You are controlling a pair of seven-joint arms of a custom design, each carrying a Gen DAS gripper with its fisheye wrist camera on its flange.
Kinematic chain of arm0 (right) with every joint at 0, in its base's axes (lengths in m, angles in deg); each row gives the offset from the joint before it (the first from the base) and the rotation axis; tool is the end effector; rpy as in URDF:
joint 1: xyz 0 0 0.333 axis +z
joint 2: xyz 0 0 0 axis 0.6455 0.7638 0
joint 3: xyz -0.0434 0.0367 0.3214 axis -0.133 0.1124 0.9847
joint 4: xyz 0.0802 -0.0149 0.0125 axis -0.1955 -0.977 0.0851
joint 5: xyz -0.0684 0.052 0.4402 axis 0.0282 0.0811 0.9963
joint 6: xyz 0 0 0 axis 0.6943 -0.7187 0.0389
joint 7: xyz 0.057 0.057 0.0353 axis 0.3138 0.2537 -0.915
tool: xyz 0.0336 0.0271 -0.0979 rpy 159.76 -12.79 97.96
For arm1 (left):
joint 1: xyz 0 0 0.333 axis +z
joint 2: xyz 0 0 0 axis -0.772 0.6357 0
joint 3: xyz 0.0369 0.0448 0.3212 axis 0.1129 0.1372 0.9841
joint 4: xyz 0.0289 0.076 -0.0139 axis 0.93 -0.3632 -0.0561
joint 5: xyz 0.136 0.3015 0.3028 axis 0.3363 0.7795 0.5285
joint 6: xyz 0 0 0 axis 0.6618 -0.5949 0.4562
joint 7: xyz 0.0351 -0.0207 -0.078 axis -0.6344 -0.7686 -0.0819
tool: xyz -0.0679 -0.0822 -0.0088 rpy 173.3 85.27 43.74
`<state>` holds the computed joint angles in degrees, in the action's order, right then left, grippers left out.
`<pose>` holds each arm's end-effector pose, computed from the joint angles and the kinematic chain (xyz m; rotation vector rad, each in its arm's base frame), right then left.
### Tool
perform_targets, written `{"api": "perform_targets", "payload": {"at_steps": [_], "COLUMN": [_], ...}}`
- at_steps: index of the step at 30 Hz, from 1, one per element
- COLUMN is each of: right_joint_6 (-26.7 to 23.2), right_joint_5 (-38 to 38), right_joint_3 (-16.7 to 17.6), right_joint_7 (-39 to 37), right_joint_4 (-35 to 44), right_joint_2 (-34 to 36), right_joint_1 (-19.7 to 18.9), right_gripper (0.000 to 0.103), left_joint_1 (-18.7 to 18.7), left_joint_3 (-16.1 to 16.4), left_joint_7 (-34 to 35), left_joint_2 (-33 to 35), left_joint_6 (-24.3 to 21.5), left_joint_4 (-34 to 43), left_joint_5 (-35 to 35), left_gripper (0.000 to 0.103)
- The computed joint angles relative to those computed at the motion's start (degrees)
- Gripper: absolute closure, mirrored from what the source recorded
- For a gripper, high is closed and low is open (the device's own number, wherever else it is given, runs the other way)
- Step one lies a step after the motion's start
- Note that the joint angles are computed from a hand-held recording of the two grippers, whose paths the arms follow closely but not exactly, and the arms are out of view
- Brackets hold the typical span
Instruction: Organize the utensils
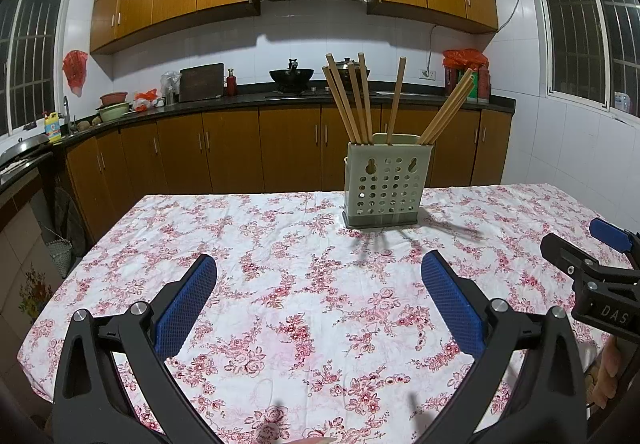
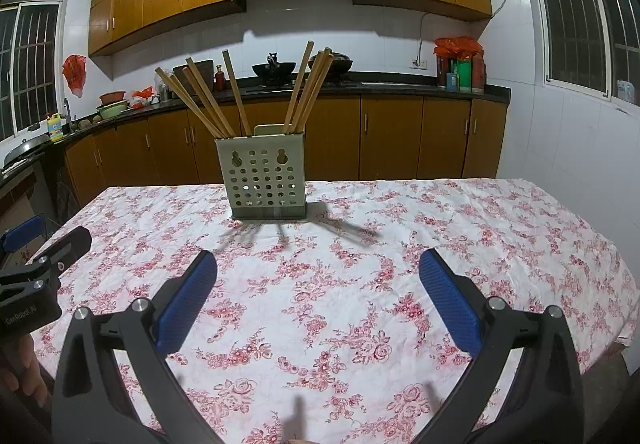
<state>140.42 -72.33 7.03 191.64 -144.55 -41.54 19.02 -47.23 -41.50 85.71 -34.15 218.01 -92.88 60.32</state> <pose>0.3970 0.1544 0.5418 -1.3183 1.7450 -1.1095 0.4584 -0.2289 0.5491 -1.2659 1.7684 -1.1484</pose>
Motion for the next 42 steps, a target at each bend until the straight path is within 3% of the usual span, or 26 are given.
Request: {"api": "perform_targets", "payload": {"at_steps": [42], "right_joint_6": [-0.4], "right_joint_5": [-0.6], "right_joint_3": [0.0], "right_joint_7": [0.9], "right_joint_4": [0.1], "right_joint_2": [0.2], "right_joint_1": [0.2], "right_gripper": [0.004], "left_joint_1": [-0.4], "left_joint_3": [0.3], "left_joint_7": [-0.2], "left_joint_2": [0.1], "left_joint_6": [-0.1], "left_joint_4": [-0.2], "left_joint_5": [0.2], "left_gripper": [0.002]}}
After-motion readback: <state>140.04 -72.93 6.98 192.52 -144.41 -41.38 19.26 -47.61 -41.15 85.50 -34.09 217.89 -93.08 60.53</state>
